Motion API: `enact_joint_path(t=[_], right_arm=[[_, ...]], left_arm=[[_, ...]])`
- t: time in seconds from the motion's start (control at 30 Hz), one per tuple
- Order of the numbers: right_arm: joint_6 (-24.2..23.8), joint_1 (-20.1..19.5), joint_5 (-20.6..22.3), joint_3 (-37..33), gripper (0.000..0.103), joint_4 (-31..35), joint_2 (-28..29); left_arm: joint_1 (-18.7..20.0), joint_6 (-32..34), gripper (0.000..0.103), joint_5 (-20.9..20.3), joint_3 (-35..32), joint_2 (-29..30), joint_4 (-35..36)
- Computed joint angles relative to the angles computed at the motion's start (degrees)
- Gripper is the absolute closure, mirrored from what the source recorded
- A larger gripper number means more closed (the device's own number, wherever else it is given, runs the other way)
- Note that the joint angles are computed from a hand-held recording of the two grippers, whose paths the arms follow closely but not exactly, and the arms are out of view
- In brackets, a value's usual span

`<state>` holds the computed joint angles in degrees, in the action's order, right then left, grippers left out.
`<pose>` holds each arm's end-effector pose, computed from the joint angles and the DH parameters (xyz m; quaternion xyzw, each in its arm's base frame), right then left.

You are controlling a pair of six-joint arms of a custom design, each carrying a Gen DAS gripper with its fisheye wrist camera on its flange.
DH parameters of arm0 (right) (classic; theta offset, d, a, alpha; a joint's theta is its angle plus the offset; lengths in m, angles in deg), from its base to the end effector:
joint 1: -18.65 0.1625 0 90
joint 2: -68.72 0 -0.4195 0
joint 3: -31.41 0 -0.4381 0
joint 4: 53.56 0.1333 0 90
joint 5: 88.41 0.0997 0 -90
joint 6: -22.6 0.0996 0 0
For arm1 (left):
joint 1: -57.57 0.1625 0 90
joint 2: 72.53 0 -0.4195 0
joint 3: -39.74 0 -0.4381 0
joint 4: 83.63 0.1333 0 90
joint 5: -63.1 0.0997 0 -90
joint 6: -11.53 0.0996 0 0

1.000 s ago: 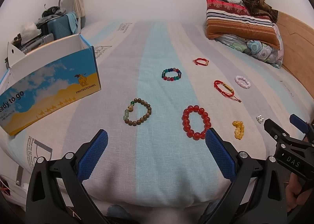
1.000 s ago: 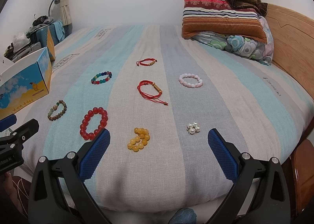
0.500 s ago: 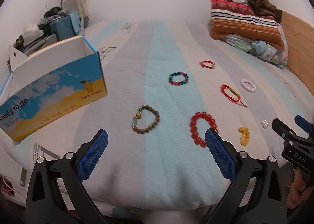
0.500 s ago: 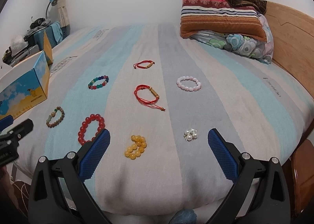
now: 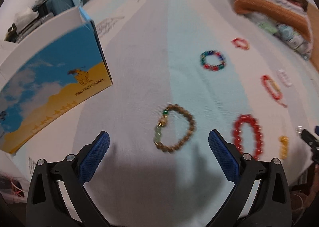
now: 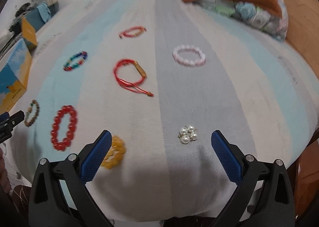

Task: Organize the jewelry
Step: 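Grasp the brown wooden bead bracelet with the left tool while the right tool grasps the pearl cluster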

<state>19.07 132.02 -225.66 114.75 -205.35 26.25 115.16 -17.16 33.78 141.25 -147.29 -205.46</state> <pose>0.3559 -0.6719 0.1315 0.1388 -0.8932 0.2317 0.3595 -0.1385 -0.6288 0.3303 0.0056 0.8625 -0.2894 0.4151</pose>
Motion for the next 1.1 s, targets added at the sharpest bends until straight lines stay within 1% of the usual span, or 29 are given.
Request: enact_joint_path(t=[0.07,0.13,0.17,0.2,0.3,0.37,0.4,0.47,0.5,0.53,0.57,0.6,0.63,0.67,0.7,0.73,0.77,0.8,0.83,0.9,1.0,1.07,1.1], right_arm=[[2.02,-1.09,0.59,-1.48,0.008,3.76,0.45],[4.05,-2.17,1.29,-2.66,0.013,6.92,0.77],[5.17,-2.77,2.01,-3.16,0.014,8.64,0.81],[6.19,-3.34,2.82,-3.55,0.017,10.22,0.78],[6.76,-4.26,4.48,-3.67,0.019,11.12,0.81],[6.08,-4.37,4.43,-3.62,0.022,10.56,0.94],[5.97,-4.33,4.02,-3.79,0.025,10.63,1.1],[6.37,-4.41,4.35,-4.1,0.033,11.06,1.12],[6.49,-4.4,4.52,-4.3,0.039,11.5,1.07],[6.53,-4.38,4.58,-4.25,0.046,11.72,0.94],[6.72,-4.4,4.62,-4.45,0.05,12.24,0.87],[6.96,-4.41,4.6,-4.74,0.055,12.84,0.86],[7.05,-4.43,4.6,-4.54,0.06,13.03,0.61],[7.16,-4.43,4.65,-4.71,0.062,13.52,0.57],[7.19,-4.42,4.93,-4.8,0.07,13.88,0.52],[7.35,-4.48,5.43,-5.23,0.076,14.44,0.66],[7.51,-4.48,5.55,-5.11,0.079,14.66,0.47],[7.54,-4.44,5.58,-5.24,0.081,14.95,0.51],[7.3,-4.44,5.51,-5.19,0.081,14.79,0.52],[7.12,-4.4,5.51,-5.27,0.082,14.7,0.54],[7.02,-4.33,5.92,-4.82,0.083,13.72,0.18],[6.76,-4.28,6.09,-4.17,0.093,12.72,-0.13],[6.8,-4.22,6.03,-4.02,0.093,12.46,-0.2]], left_arm=[[1.59,-0.44,0.006,-0.69,-1.64,1.56,1.1],[2.85,-1.41,0.006,-1.55,-2.92,2.66,2.64],[3.44,-1.21,0.006,-2.44,-3.24,3.07,2.52],[3.64,-0.71,0.005,-2.22,-3.16,3.33,2.02],[3.56,0.07,0.006,-1.57,-2.47,3.36,0.63],[3.42,-0.45,0.008,-1.75,-2.4,3.19,1.05],[3.29,-0.39,0.011,-1.82,-2.26,3.04,1.18],[2.94,-0.43,0.022,-1.78,-1.97,2.79,1.55],[2.79,-0.47,0.025,-1.77,-1.93,2.73,1.59],[2.6,-0.52,0.032,-1.75,-1.83,2.6,1.69],[2.53,-0.45,0.039,-1.85,-1.95,2.62,1.79],[2.39,-0.27,0.043,-1.99,-1.82,2.45,1.75],[2.25,-0.37,0.048,-2.03,-1.71,2.34,1.95],[2.21,-0.37,0.054,-2.0,-1.55,2.19,2.01],[2.12,-0.41,0.058,-2.2,-1.24,1.81,2.1],[2.02,-0.67,0.065,-2.41,-1.04,1.38,2.45],[2.06,-0.72,0.074,-2.62,-1.16,1.25,2.69],[2.06,-0.78,0.079,-3.14,-1.21,1.02,2.99],[2.08,-0.87,0.084,-3.39,-1.44,1.01,3.38],[2.08,-0.57,0.093,-4.06,-1.96,1.01,4.42],[2.04,0.02,0.093,-5.49,-2.24,0.68,4.29],[1.95,0.28,0.093,-5.98,-2.05,0.25,4.21],[1.89,0.31,0.093,-6.14,-1.87,0.0,4.16]])
